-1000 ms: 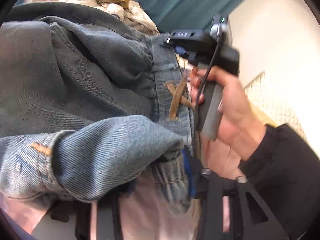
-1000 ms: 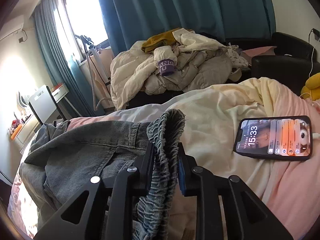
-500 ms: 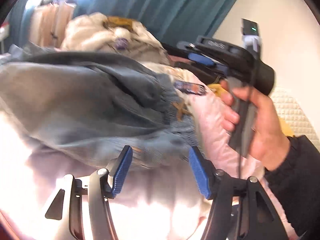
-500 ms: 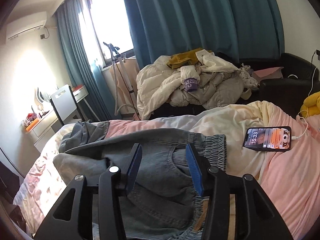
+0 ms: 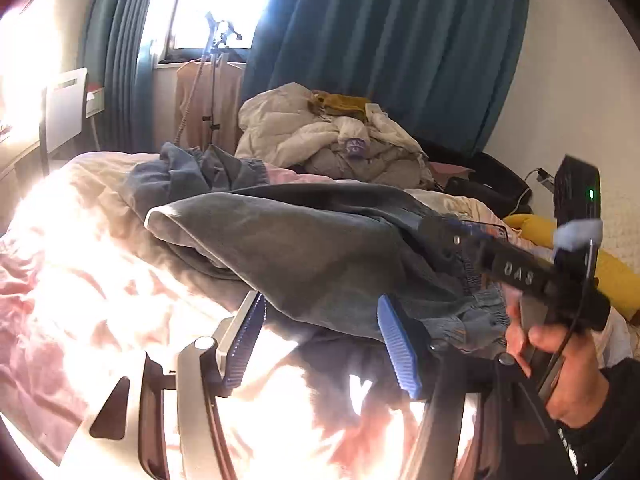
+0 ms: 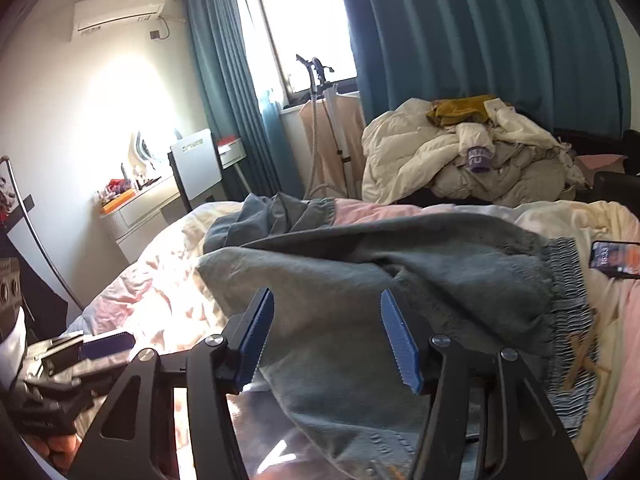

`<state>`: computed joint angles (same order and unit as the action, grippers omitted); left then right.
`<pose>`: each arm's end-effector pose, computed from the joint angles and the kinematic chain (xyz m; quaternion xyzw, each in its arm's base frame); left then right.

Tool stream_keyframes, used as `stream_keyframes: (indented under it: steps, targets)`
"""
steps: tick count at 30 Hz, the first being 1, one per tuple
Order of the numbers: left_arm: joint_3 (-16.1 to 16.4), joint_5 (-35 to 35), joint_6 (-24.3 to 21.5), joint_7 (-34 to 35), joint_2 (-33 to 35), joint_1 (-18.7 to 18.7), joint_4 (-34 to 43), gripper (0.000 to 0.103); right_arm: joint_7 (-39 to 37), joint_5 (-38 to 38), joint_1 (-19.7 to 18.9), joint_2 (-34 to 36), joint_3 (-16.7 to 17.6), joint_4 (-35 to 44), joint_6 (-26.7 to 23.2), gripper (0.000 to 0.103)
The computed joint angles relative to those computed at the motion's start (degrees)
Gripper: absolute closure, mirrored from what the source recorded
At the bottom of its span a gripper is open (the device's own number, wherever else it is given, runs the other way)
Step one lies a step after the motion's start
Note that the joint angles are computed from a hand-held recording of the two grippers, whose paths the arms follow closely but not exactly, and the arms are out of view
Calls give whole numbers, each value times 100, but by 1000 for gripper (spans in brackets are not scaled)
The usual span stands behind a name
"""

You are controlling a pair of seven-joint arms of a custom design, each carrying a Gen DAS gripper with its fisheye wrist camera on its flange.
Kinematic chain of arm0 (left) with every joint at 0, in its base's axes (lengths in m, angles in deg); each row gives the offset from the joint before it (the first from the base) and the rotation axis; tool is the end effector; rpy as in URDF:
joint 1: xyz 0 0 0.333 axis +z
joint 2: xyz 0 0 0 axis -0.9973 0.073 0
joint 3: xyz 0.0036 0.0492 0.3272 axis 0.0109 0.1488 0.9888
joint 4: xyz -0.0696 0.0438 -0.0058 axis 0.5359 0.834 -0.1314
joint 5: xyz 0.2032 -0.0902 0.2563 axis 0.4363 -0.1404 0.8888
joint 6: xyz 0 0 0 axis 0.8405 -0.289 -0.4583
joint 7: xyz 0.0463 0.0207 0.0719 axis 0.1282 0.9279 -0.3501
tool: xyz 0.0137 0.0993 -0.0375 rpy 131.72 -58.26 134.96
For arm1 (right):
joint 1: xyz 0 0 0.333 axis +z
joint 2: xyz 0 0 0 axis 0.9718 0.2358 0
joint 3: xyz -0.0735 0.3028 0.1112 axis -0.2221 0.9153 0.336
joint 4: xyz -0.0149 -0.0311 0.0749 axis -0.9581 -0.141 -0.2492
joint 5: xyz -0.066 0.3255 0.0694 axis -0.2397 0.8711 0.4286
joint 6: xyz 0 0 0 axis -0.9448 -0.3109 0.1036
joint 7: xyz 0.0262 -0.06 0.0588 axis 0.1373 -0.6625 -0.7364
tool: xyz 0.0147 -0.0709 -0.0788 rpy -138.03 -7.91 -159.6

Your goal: Fold clothes

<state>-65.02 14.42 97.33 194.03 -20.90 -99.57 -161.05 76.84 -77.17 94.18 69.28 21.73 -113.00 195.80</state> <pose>0.4569 -0.0910 0.5555 -0.5408 0.7045 -0.4325 0.1553 0.4570 0.2733 0.5685 -0.6267 0.6069 -0.2290 0.4318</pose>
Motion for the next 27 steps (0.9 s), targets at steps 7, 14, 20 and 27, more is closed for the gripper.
stream_keyframes:
  steps: [7,14,20,27]
  targets:
    - [154,-784,-326,127,576,482,579,43,-1025,440,592,1250,-63,907,-90,45]
    - [-119,-949,-220,132,1112,949,923,43,-1826,285,1332,2483,-498,2209,-206,45]
    - [-247,-1286,-504,238,1604,1373,1287,43,-2299,461,1915,3051,-1044,2786,-818,54]
    - [-438,-1172,-653,-19,1804,1592,1380,43,-1487,316,2263,2808,-1814,2458,-497,100]
